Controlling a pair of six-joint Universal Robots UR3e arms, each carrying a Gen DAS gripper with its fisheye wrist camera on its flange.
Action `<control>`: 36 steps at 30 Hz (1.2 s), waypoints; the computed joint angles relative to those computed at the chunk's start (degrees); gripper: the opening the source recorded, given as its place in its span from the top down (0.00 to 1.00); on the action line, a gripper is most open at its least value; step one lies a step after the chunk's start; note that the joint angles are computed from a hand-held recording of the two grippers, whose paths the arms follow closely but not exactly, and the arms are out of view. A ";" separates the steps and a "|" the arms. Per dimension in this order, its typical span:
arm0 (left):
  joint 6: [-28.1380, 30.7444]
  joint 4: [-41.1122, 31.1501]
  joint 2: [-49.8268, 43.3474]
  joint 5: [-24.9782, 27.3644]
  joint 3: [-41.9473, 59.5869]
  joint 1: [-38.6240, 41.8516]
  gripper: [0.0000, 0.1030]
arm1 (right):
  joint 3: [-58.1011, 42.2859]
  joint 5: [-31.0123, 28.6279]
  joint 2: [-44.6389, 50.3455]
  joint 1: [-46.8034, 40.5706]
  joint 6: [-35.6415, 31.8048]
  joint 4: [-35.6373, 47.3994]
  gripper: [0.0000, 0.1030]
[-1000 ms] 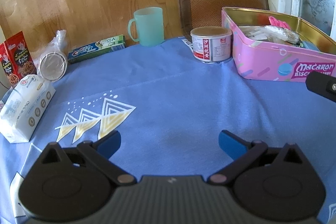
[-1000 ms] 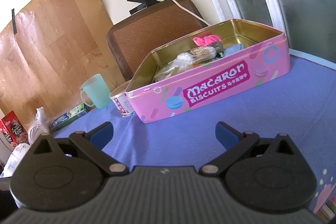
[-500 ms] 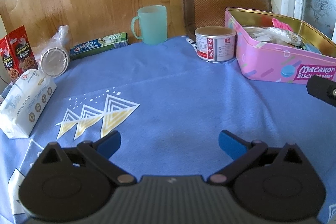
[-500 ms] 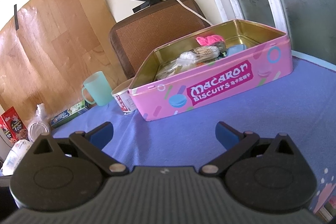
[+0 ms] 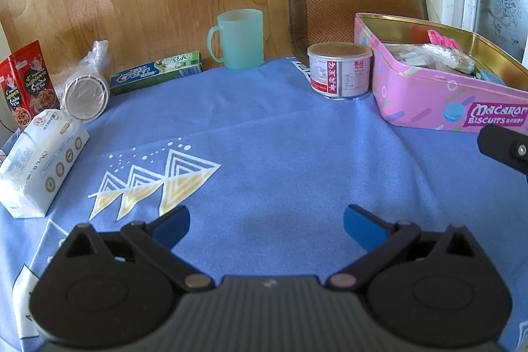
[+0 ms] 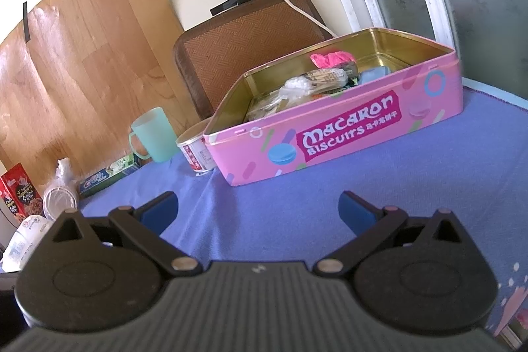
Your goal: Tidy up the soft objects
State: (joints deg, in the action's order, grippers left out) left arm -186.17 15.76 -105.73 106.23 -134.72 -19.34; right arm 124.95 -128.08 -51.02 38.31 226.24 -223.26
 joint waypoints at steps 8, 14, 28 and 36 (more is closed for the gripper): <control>0.33 4.88 -0.90 3.77 0.21 -1.91 0.00 | 0.36 -1.05 -0.09 -0.32 -1.14 -1.25 0.00; -0.37 4.56 -0.51 1.79 0.09 -1.11 0.00 | 1.02 -0.70 -0.04 -0.41 -1.21 -1.91 0.00; 1.99 -1.89 2.16 -2.82 3.93 -0.04 0.00 | 1.57 -0.09 -1.37 -0.57 -2.79 -0.66 0.00; 3.04 -6.63 1.05 -4.56 11.14 -1.91 0.00 | 5.87 -4.98 -5.27 -0.52 -1.14 -0.53 0.00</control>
State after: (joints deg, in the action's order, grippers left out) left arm -183.12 9.13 -104.67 101.67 -123.58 -21.25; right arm 130.82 -133.06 -56.29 37.79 225.11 -223.79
